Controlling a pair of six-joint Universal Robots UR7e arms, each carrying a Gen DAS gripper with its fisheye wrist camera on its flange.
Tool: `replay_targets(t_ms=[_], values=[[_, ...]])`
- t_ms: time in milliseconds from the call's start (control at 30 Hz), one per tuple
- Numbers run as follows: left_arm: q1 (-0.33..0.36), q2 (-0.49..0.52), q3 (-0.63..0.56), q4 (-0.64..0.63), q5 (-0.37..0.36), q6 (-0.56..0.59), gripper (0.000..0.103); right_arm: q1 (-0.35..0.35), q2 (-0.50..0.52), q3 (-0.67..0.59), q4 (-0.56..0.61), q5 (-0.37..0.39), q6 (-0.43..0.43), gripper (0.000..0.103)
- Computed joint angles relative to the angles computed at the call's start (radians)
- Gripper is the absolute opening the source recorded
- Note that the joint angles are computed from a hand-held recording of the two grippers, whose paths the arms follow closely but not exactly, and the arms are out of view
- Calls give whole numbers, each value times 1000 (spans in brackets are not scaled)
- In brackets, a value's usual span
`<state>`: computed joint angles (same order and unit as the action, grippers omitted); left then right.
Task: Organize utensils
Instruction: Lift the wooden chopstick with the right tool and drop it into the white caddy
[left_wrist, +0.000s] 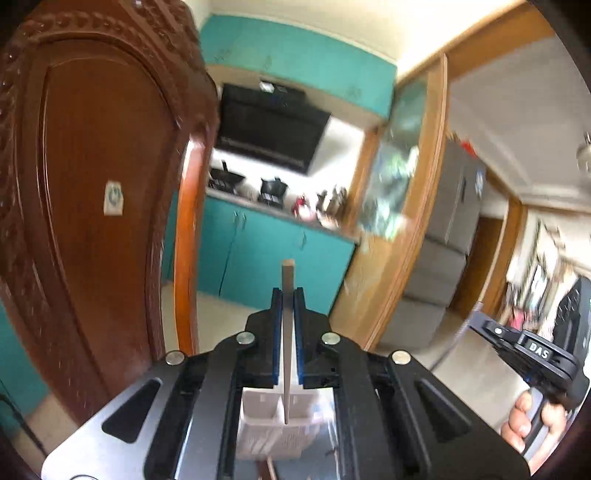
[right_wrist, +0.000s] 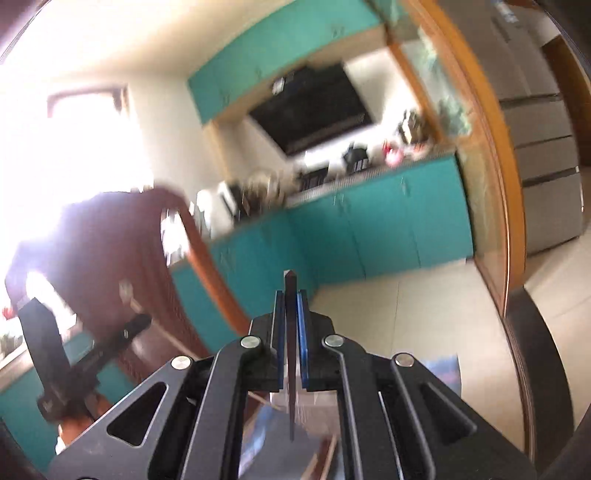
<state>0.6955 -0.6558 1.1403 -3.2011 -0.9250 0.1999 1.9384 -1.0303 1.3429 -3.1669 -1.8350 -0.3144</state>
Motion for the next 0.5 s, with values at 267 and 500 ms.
replay_targets(t_ms=[267, 500], values=[[67, 122, -179, 72, 13, -109, 7, -33, 166, -167, -182, -45, -45, 7], [106, 176, -220, 178, 39, -154, 7, -94, 280, -266, -104, -103, -53, 7]])
